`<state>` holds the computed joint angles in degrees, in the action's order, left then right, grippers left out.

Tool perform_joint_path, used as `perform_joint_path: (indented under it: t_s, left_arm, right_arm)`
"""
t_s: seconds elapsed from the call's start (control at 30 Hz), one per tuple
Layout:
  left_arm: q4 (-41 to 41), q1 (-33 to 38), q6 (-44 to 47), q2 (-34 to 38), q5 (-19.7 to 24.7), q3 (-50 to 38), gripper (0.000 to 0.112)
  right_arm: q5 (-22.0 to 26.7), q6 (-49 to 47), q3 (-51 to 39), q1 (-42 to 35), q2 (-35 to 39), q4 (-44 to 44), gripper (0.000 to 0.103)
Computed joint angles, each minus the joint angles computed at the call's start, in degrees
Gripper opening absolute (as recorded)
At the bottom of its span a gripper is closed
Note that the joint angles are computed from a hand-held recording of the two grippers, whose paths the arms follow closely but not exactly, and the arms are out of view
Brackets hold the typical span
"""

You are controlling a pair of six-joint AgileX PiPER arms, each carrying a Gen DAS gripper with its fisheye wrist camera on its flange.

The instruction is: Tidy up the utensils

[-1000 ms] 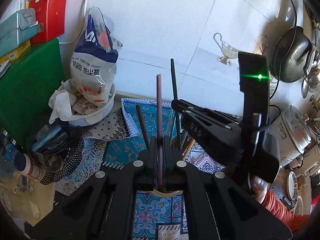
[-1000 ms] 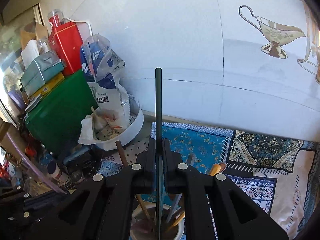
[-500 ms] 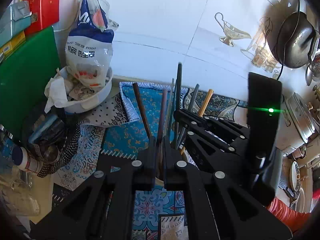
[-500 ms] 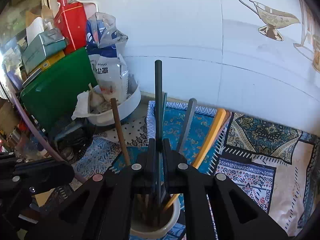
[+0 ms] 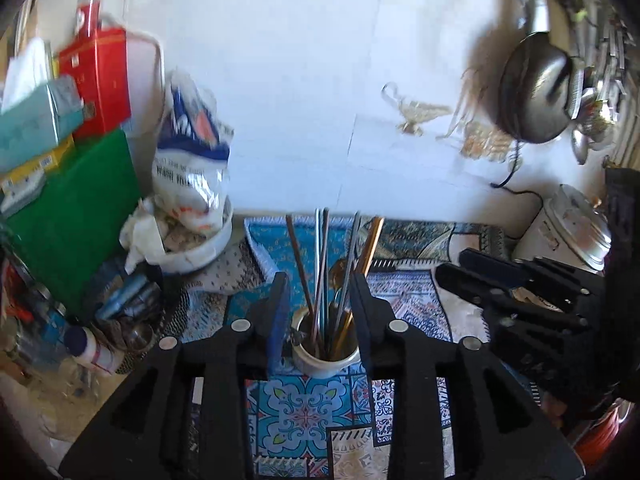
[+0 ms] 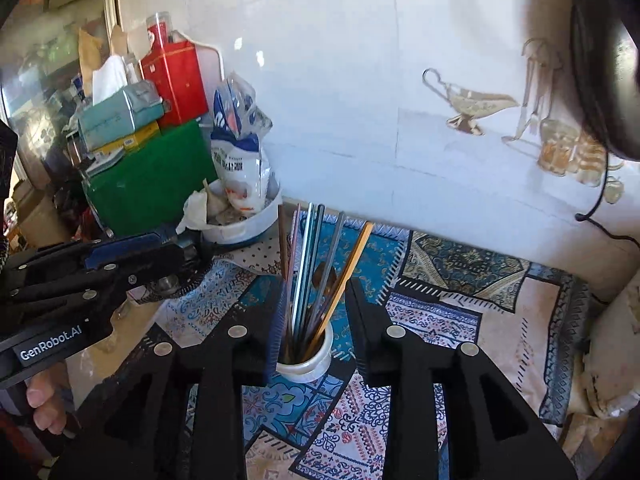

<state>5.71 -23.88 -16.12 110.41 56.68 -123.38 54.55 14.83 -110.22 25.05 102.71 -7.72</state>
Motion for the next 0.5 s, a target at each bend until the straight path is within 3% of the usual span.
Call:
perform_joint_path:
  t_s: [0.1, 0.27, 0.4, 0.5]
  left_arm:
    - [1.35, -1.05, 0.91, -6.39, -4.52, 5.62, 0.040]
    - [2.67, -2.66, 2.45, -17.80, -11.66, 15.25, 0.058]
    - [1.45, -3.20, 4.92, -25.40, -15.77, 21.31, 0.067]
    - [1.08, -3.65, 5.65, -31.32, -18.87, 26.40, 0.078]
  right_arm:
    - [-0.71, 7.48, 2.07, 3.70, -5.03, -7.45, 0.028]
    - [0.90, 25.11, 5.61, 14.45, -12.57, -27.78, 0.034]
    - [7.86, 38.75, 7.01, 25.95, -15.63, -45.52, 0.037]
    - [14.83, 45.93, 7.57, 34.27, -15.86, -56.48, 0.046]
